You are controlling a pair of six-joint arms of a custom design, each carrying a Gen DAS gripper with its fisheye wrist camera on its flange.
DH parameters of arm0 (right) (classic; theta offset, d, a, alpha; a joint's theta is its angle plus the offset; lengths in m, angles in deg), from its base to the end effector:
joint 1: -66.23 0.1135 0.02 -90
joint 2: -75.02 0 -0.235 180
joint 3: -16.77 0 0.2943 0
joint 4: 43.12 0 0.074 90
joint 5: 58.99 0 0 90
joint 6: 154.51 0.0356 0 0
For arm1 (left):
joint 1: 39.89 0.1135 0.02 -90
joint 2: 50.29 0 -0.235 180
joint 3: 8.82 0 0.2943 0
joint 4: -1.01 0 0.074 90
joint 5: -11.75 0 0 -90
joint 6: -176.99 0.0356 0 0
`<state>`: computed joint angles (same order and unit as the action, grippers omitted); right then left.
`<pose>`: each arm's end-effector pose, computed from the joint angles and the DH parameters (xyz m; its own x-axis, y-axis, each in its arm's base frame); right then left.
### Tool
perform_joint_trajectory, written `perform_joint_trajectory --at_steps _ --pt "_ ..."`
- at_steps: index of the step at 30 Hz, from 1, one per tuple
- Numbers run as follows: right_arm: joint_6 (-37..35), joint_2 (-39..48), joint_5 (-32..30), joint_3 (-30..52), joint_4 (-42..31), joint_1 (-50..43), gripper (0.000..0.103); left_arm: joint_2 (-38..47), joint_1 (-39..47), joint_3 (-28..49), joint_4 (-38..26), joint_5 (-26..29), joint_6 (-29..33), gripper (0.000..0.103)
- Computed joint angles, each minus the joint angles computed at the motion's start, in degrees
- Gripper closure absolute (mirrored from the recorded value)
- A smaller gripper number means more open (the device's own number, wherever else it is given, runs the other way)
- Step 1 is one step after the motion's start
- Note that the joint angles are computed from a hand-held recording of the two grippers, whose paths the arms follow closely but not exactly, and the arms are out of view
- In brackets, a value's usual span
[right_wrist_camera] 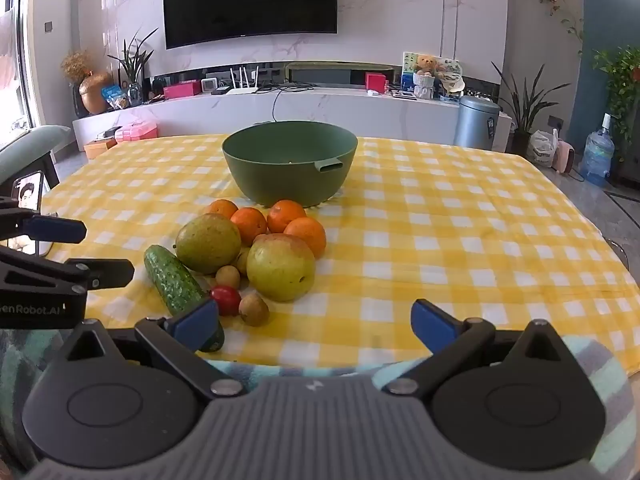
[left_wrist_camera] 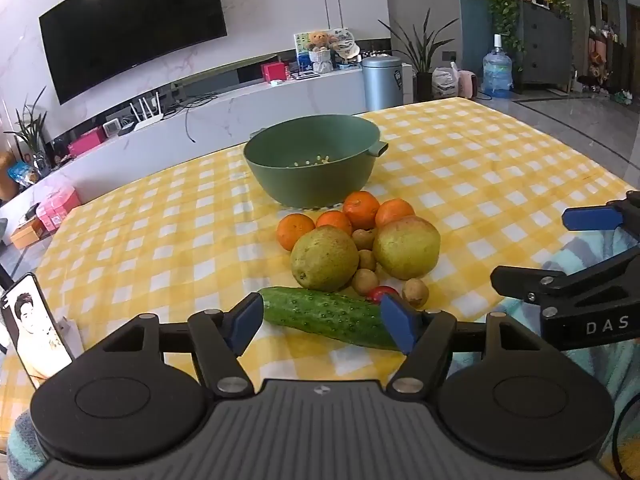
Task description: Organize fruits
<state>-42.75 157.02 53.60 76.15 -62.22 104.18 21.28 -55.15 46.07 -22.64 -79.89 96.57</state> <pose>0.2755 0.1975 0.1619 -0.6141 -0.0448 -0.7880 -0.1228 0.9917 0.0393 0.3005 -0.0809 0.1811 -0.5754 0.3294 -0.7486 0.3426 0.9282 0.1451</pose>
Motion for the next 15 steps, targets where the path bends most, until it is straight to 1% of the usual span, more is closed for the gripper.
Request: perform_joint_trajectory --at_steps 8,9,10,11,13,15 --pt "-0.31 0.45 0.1 0.47 -0.52 0.01 0.004 0.36 -0.88 -0.54 0.96 -0.57 -0.01 0.027" --pt "-0.02 1.6 0.51 1.46 -0.55 0.52 0.004 0.39 -1.03 -0.67 1.13 -0.62 -0.32 0.027" --pt "0.47 -0.05 -0.27 -0.11 0.01 -0.13 0.004 0.23 -1.0 -0.74 0.98 -0.52 -0.44 0.027" --pt "0.53 0.06 -0.25 -0.01 -0.03 -0.11 0.004 0.11 -1.29 -0.88 0.97 -0.7 -0.63 0.027" --pt "0.56 -0.25 -0.34 0.05 -0.48 -0.25 0.004 -0.18 -0.13 -0.25 -0.29 0.8 -0.52 0.027" --pt "0.78 0.03 -0.28 0.12 -0.47 -0.21 0.004 -0.27 0.18 -0.29 -0.29 1.3 -0.41 0.027"
